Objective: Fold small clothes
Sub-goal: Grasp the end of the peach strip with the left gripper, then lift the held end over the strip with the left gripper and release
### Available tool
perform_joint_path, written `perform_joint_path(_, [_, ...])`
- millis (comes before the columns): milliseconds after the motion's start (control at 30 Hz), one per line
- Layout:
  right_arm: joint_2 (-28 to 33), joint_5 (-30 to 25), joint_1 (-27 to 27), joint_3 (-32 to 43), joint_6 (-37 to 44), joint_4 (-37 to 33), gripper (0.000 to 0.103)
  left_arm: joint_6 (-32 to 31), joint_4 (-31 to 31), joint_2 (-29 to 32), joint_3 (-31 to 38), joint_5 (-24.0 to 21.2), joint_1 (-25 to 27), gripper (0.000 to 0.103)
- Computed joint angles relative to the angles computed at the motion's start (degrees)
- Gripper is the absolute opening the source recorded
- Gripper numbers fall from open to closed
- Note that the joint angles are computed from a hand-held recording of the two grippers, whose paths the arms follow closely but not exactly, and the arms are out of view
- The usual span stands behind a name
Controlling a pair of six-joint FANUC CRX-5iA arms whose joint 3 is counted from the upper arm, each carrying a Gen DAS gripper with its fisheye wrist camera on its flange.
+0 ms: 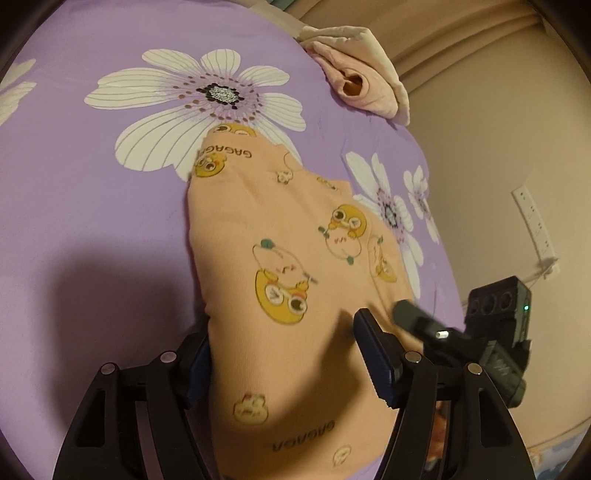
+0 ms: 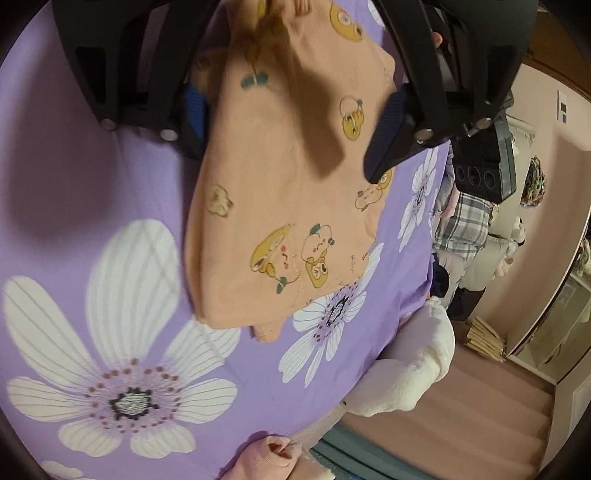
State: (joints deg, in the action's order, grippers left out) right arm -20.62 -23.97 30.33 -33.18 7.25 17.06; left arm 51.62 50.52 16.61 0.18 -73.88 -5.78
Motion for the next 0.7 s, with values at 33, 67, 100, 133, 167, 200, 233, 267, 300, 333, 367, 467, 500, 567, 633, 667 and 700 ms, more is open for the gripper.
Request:
perform_joint_path(33, [0.5, -0.4, 0.0, 0.3, 0.2, 0.1, 0.057, -0.1, 0.4, 0.2, 0.0, 0.0, -0.1, 0.068])
perform_joint_path(67, [0.9, -0.6, 0.0, 0.6, 0.6, -0.2, 0.054, -0.2, 0.5, 0.2, 0.0, 0.1, -0.2, 0.068])
perform_joint_path(100, [1.3, -0.7, -0.1, 1.1, 1.1, -0.8, 0.046, -0.4, 0.4, 0.0, -0.2, 0.5, -0.3, 0.068])
perform_joint_path(133, [1.7, -1.0, 0.0, 1.4, 1.3, -1.0, 0.04, -0.5, 0.3, -0.1, -0.3, 0.8, -0.3, 0.067])
perform_joint_path(167, [2.1, -1.2, -0.1, 1.8, 1.7, -1.1, 0.038, -0.5, 0.0, -0.3, -0.3, 1.2, -0.4, 0.061])
perform_joint_path(200, [2.2, -1.5, 0.2, 1.7, 1.0, 0.0, 0.031, -0.3, -0.5, -0.5, -0.3, 1.5, -0.4, 0.058])
perform_joint_path(233, [2.3, -1.8, 0.5, 1.7, 0.5, 1.0, 0.028, 0.0, -0.9, -0.5, -0.2, 1.7, -0.3, 0.051])
perform_joint_path(267, [2.4, -2.3, 0.7, 1.7, -0.3, 2.4, 0.027, 0.3, -1.1, -0.6, -0.2, 1.9, -0.2, 0.042])
perform_joint_path(300, [2.4, -3.5, 1.6, 1.6, -2.0, 5.2, 0.023, 0.3, -1.3, -0.7, -0.1, 2.0, -0.1, 0.038])
perform_joint_path(333, [2.7, -4.0, 1.7, 2.0, -2.1, 6.1, 0.022, 0.2, -1.4, -0.7, -0.1, 2.0, 0.0, 0.034])
perform_joint_path(367, [2.9, -4.8, 2.2, 2.3, -2.6, 7.7, 0.022, 0.0, -1.3, -0.8, -0.2, 2.0, 0.1, 0.03])
perform_joint_path(467, [3.6, -7.2, 3.9, 3.5, -3.8, 12.8, 0.021, -1.3, -1.1, -1.8, -0.7, 2.4, 0.3, 0.026])
perform_joint_path(500, [3.8, -7.4, 4.3, 3.9, -3.8, 14.2, 0.02, -1.8, -0.8, -2.1, -0.9, 2.5, 0.4, 0.026])
perform_joint_path(567, [4.6, -8.3, 5.2, 5.1, -3.9, 16.4, 0.02, -2.5, -0.4, -3.1, -1.2, 3.3, 0.8, 0.026])
perform_joint_path(633, [5.8, -10.2, 6.5, 7.0, -3.1, 18.5, 0.02, -3.2, 0.5, -3.8, -1.5, 3.6, 1.5, 0.026])
perform_joint_path(667, [6.3, -10.7, 7.0, 7.6, -3.0, 19.7, 0.02, -3.6, 0.9, -4.2, -1.5, 3.7, 2.0, 0.026])
perform_joint_path(700, [6.8, -11.0, 7.3, 8.3, -2.9, 20.7, 0.02, -4.0, 1.1, -4.6, -1.4, 3.7, 2.5, 0.026])
